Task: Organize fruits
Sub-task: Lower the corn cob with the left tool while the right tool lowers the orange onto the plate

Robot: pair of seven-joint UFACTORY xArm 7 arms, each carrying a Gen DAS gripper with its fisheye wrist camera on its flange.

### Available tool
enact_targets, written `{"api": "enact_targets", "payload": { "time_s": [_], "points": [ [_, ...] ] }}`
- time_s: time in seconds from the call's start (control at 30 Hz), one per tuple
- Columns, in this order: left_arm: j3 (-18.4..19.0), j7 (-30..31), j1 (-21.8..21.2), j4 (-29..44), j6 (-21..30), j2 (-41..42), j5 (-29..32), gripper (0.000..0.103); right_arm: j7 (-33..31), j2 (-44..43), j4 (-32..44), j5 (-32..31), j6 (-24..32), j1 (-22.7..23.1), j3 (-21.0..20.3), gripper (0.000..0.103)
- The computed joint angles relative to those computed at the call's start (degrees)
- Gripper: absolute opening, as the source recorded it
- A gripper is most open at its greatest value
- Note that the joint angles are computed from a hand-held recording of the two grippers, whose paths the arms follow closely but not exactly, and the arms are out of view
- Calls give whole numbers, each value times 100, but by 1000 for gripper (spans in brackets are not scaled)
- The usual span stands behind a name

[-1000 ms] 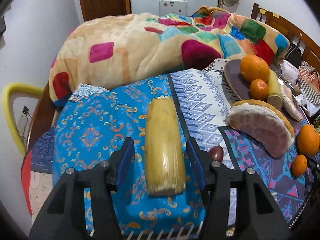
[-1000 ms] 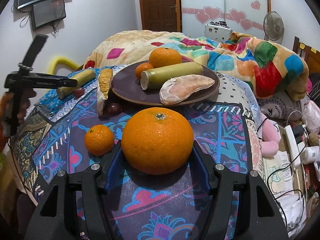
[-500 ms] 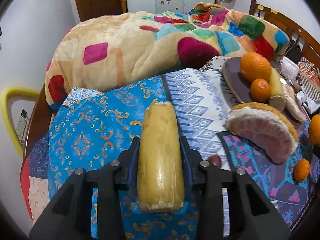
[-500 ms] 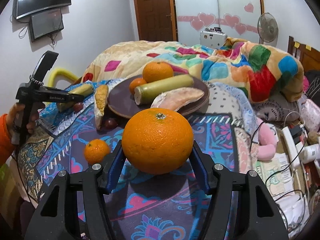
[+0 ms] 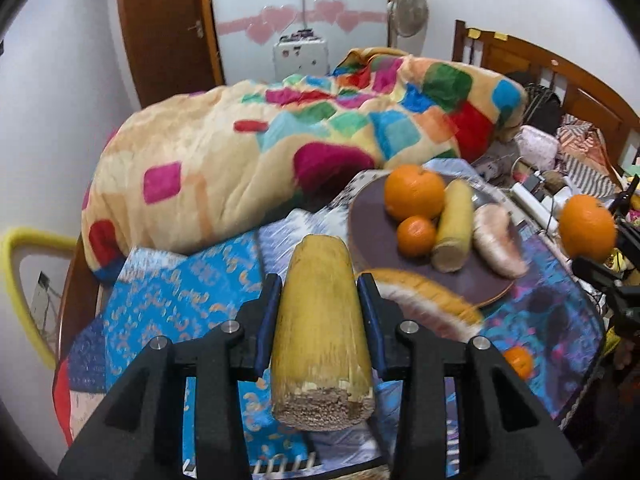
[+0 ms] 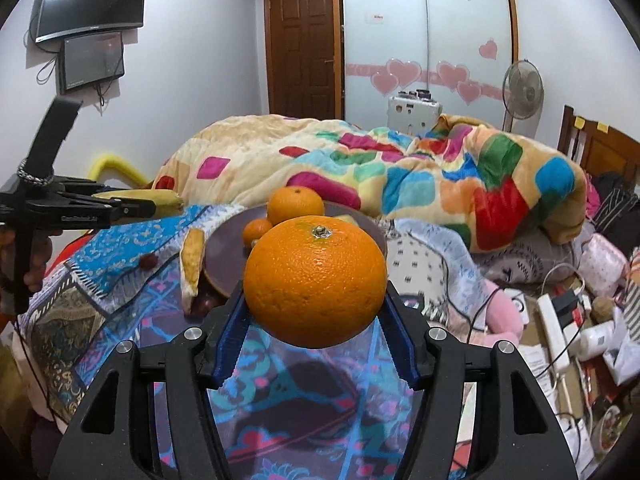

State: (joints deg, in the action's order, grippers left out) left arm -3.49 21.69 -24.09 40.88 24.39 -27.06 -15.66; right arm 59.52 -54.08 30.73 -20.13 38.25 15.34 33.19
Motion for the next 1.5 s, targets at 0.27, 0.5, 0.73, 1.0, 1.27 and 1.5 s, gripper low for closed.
{"api": "enact_targets", "payload": {
  "time_s": [0.27, 0.5, 0.73, 1.0, 1.27, 1.5],
  "points": [
    [-348, -406, -51, 518, -261, 544, 160, 38, -157, 295, 165, -223, -289, -363, -107, 59],
    [-759, -1199, 229, 993, -398, 1195, 867, 38, -391, 750, 309, -232, -508, -486, -333, 59],
    [-865, -1901, 282, 1408, -254, 1792, 1414, 38, -544, 1188, 435, -251, -602, -517, -437, 59],
    [-879, -2146, 170, 1549, 46, 2098, 1768, 39, -706, 1709, 573, -244, -507, -351, -638, 59],
    [-821, -1905, 114, 1541, 113, 2091, 1453, 39, -795, 1905, 648, -245, -311, -127, -768, 62],
    [-773, -1779, 90, 1347, 51, 1802, 1382, 68, -746, 1796, 604, -185, -127, -12, -796, 69]
  ]
}}
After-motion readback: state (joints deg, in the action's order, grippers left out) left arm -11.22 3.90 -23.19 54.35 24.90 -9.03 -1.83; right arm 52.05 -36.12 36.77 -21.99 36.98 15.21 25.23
